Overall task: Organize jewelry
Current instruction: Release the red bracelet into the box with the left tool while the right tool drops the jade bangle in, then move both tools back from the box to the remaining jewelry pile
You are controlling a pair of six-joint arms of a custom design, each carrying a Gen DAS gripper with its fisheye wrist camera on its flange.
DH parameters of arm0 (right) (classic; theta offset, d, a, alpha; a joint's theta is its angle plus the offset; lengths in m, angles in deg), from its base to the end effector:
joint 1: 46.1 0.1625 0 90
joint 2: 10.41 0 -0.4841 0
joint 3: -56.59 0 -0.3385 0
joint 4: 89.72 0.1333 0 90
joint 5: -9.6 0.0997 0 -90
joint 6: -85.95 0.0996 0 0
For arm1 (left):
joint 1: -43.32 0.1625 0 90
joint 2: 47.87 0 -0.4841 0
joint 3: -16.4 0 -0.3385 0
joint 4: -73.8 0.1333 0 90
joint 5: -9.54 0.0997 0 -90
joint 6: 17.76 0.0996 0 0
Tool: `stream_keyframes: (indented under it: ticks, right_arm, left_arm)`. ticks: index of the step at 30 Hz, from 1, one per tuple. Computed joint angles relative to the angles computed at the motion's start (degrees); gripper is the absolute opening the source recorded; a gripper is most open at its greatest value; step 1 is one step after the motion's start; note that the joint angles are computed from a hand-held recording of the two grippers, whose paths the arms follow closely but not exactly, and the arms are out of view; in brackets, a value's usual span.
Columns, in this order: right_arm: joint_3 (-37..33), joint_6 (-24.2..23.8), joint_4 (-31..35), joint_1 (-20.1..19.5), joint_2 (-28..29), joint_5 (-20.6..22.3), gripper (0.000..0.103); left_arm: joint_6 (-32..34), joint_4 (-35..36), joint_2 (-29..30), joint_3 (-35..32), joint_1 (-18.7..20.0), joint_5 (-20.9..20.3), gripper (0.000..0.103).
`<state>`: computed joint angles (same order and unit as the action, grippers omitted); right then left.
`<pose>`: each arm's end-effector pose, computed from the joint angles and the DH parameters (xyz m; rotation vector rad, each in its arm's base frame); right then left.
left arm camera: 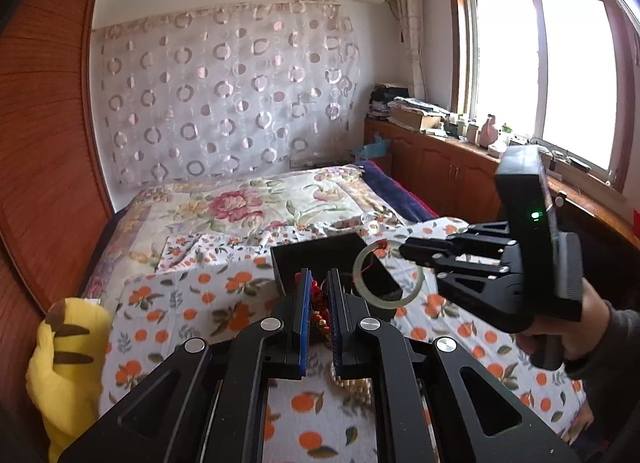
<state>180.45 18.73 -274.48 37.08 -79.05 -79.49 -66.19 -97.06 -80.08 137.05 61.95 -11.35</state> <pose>0.0734 -0.5221 0.3220 1.3313 -2.2725 0.7684 -0.4138 -0.3784 0.0338 0.5233 2.0860 -1.2087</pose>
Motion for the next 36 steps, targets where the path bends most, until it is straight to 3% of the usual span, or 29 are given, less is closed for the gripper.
stream_keyframes:
  ticks: [13, 24, 33, 36]
  right_arm:
    - [-3.23, 1.57, -2.76, 1.91, 6.77, -5.3, 0.008]
    - [-2.7, 1.52, 0.13, -0.01, 4.59, -3.14, 0.01]
    - [-1.12, 1.18, 2.27, -2.26, 1.06, -0.15, 0.01]
    - [-0.4, 1.04, 2.93, -3.32, -0.04, 0.69, 0.01]
  left_arm:
    - [8.17, -1.8, 1.91, -6.45, 6.08, -0.17, 0.007]
    - [9.18, -1.05, 2.49, -10.07, 9.87, -2.57, 0.007]
    - [12.44, -1.15, 3.9, -13.06, 10.81, -3.1, 0.007]
    - [12.83, -1.28, 4.09, -13.37, 10.67, -2.75, 0.013]
